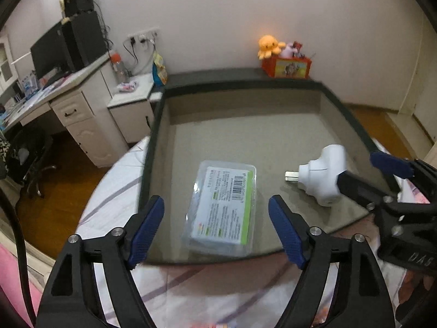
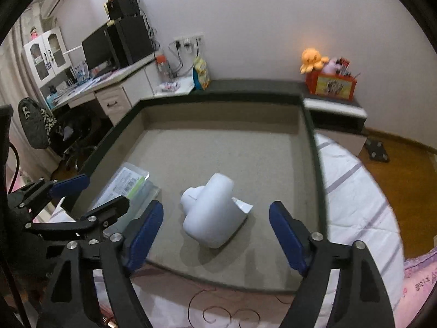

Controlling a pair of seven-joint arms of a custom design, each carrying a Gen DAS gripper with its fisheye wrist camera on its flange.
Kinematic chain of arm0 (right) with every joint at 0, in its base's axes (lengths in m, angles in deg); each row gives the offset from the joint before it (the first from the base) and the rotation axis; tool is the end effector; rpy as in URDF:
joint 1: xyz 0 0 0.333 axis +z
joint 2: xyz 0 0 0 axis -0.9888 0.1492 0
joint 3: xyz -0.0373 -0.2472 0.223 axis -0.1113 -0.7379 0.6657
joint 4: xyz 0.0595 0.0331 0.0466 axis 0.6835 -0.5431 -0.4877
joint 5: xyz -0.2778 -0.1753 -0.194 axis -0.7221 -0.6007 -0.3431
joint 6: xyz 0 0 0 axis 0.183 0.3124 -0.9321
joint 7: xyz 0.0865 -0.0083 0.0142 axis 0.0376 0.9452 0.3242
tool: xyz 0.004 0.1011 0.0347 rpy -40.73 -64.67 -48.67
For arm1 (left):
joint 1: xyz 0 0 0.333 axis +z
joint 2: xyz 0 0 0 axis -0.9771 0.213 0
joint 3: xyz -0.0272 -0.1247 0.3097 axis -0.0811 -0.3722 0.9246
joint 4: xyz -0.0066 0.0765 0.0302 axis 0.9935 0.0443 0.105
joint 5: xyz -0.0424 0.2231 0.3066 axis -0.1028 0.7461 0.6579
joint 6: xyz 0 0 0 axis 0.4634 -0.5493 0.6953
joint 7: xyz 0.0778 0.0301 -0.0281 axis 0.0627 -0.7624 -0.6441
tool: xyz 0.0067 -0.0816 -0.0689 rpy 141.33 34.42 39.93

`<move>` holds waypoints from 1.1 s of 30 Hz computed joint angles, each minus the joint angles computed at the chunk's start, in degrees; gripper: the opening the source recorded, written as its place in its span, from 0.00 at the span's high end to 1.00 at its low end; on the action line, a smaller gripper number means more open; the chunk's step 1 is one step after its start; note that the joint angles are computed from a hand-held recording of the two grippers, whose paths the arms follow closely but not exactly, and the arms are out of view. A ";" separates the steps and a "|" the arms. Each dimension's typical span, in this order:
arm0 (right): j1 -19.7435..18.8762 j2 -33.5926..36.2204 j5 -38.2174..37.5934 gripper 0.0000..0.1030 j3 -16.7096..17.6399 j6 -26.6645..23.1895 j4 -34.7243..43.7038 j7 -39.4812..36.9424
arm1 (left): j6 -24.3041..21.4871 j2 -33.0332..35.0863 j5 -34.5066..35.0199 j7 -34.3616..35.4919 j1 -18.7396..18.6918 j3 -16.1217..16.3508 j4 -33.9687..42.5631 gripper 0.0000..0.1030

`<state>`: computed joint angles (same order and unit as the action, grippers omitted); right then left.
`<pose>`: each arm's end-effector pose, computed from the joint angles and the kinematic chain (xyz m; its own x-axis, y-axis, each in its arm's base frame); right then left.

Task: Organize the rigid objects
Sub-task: 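Place the plastic box in the pink box with the left gripper while the right gripper places the adapter, then withdraw both tools from the pink box back over the bed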

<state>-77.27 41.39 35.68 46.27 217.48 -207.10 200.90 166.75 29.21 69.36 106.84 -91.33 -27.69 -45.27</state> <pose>0.5062 0.1245 0.4929 -0.0981 -0.9810 -0.1674 -0.6870 0.1885 -0.7018 0.5557 -0.2678 0.5066 -0.4371 -0.8980 -0.0512 -0.6516 0.3554 -0.6702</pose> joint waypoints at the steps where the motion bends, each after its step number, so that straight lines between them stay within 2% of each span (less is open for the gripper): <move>1: -1.22 -1.18 -3.14 0.21 1.03 0.18 -0.47 2.89 | 1.08 -0.92 0.12 -0.30 0.15 0.21 -0.86 0.18; 4: -6.93 -7.70 -13.84 0.20 6.72 -0.16 -3.35 13.59 | 7.21 -7.81 1.72 -3.37 0.62 0.41 -8.37 0.11; 6: -9.61 -11.57 -18.25 0.18 9.99 -1.20 -4.45 18.03 | 11.26 -12.85 3.95 -6.29 1.92 -0.26 -13.43 0.04; 7: -10.51 -14.00 -19.88 0.17 11.42 -1.64 -5.42 19.87 | 13.35 -15.50 5.88 -8.57 3.55 -1.47 -15.97 0.03; 10: -11.98 -21.62 -22.15 0.12 15.16 -3.84 -8.46 23.61 | 17.89 -24.85 11.76 -16.45 13.58 -9.59 -23.11 0.00; 11: -11.62 -24.27 -21.74 0.07 15.70 -4.31 -9.72 24.08 | 18.83 -27.15 11.39 -16.60 14.56 -10.26 -24.86 0.00; 12: -11.31 -26.39 -21.20 0.00 16.08 -4.23 -10.75 24.13 | 19.81 -29.79 10.35 -16.08 13.53 -9.28 -27.13 0.00; 14: -10.60 -31.21 -19.47 0.00 17.22 -4.97 -12.97 23.67 | 20.41 -33.97 8.31 -15.26 11.89 -7.90 -30.30 0.00; 16: -9.76 -35.11 -17.40 0.00 18.10 -5.73 -14.46 22.90 | 21.27 -38.25 6.44 -15.03 11.68 -8.07 -33.15 0.00; 22: -7.98 -47.34 -11.43 0.00 22.65 -12.08 -17.95 21.45 | 21.72 -50.21 1.27 -12.95 7.86 -5.79 -40.55 0.00; 27: -5.30 -54.36 -6.99 0.00 24.87 -16.40 -19.31 19.80 | 21.78 -58.85 -1.52 -12.24 7.16 -6.10 -44.61 0.00; 33: -3.92 -60.46 -3.96 0.00 26.85 -19.84 -19.53 18.36 | 21.37 -64.56 -3.45 -11.21 4.62 -4.60 -47.04 0.00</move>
<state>-81.19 -19.07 31.72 73.12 197.64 -226.63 219.26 188.12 -35.35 65.91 95.63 -86.71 -32.30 -92.31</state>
